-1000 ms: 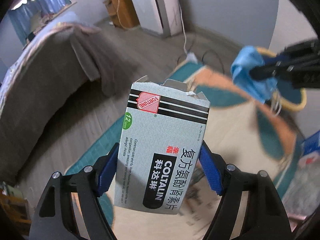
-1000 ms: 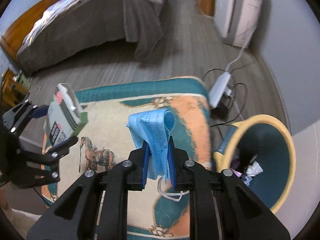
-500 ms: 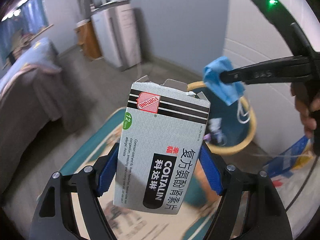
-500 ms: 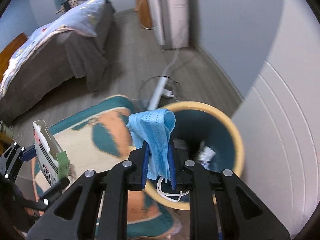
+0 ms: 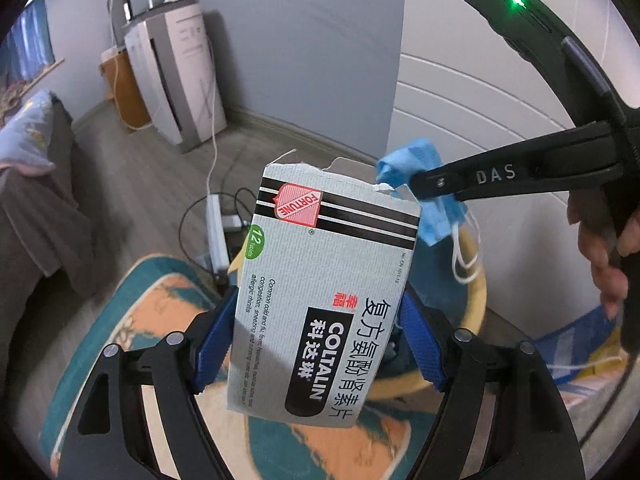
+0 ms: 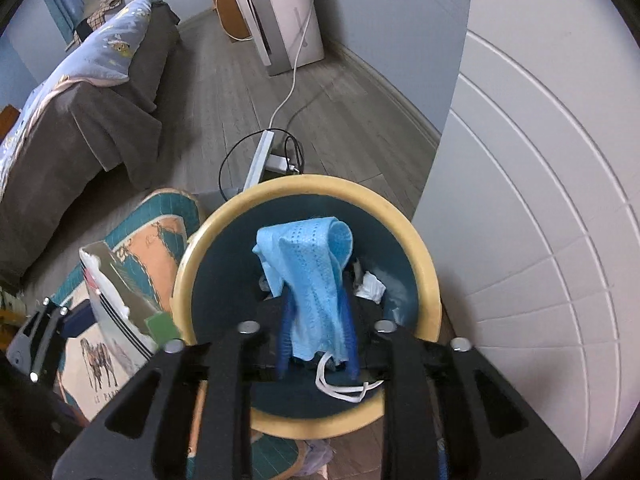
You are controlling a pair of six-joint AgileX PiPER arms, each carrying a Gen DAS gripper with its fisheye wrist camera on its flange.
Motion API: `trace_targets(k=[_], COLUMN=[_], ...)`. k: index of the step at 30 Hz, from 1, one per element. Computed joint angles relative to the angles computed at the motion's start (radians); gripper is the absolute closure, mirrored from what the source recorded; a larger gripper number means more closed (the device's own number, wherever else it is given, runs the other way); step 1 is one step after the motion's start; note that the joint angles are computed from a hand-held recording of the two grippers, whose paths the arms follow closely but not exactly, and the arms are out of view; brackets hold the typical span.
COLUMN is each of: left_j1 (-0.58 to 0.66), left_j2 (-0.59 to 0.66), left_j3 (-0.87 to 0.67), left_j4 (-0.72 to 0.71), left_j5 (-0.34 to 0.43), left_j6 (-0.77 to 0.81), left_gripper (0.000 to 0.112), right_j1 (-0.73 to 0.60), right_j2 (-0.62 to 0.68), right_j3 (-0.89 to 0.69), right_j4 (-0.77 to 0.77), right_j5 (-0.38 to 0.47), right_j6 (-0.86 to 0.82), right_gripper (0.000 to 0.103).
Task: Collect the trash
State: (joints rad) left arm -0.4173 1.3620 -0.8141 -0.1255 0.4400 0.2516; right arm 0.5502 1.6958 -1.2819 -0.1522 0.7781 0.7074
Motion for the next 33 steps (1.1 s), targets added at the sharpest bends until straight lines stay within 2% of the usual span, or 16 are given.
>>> trace_targets(k=[1, 3, 5, 9, 11, 13, 15, 20, 25, 28, 33], left_j1=[-0.003, -0.008, -0.002, 0.045, 0.068, 0.112, 0.130, 0.011, -0.060, -0.039, 0.134], left_j2=[0.000, -0.008, -0.044, -0.124, -0.174, -0.224, -0.255, -0.347, -0.390, -0.397, -0.381], left_j3=[0.001, 0.005, 0.016, 0.014, 0.009, 0.008, 0.000, 0.008, 0.012, 0.020, 0.011], left_j4=[0.007, 0.005, 0.016, -0.001, 0.014, -0.029, -0.029, 0.239, 0.373, 0.387, 0.218], left_j5=[-0.002, -0.008, 0.002, 0.076, 0.127, 0.183, 0.233, 0.320, 0.396, 0.394, 0.355], left_j6=[-0.010, -0.016, -0.030, -0.012, -0.038, -0.030, -0.052, -0.354, -0.506, -0.508, -0.348], left_gripper=[0.032, 0.025, 0.022, 0.018, 0.016, 0.015, 0.015, 0.015, 0.014, 0.014, 0.014], right_j1=[-0.003, 0.001, 0.011, 0.029, 0.063, 0.105, 0.132, 0.215, 0.281, 0.277, 0.298], right_j2=[-0.003, -0.014, -0.031, -0.117, -0.170, -0.215, -0.242, -0.276, -0.311, -0.304, -0.268], right_j3=[0.000, 0.003, 0.012, 0.071, 0.099, 0.127, 0.143, 0.158, 0.159, 0.155, 0.119], right_j4=[-0.002, -0.012, -0.043, -0.048, -0.114, -0.177, -0.199, -0.264, -0.384, -0.365, -0.337], right_j5=[0.001, 0.004, 0.020, 0.026, 0.042, 0.061, 0.077, 0.136, 0.201, 0.189, 0.193], right_j6=[0.009, 0.033, 0.063, 0.113, 0.175, 0.242, 0.272, 0.335, 0.443, 0.425, 0.371], right_gripper=[0.066, 0.049, 0.041, 0.027, 0.018, 0.011, 0.009, 0.006, 0.006, 0.006, 0.006])
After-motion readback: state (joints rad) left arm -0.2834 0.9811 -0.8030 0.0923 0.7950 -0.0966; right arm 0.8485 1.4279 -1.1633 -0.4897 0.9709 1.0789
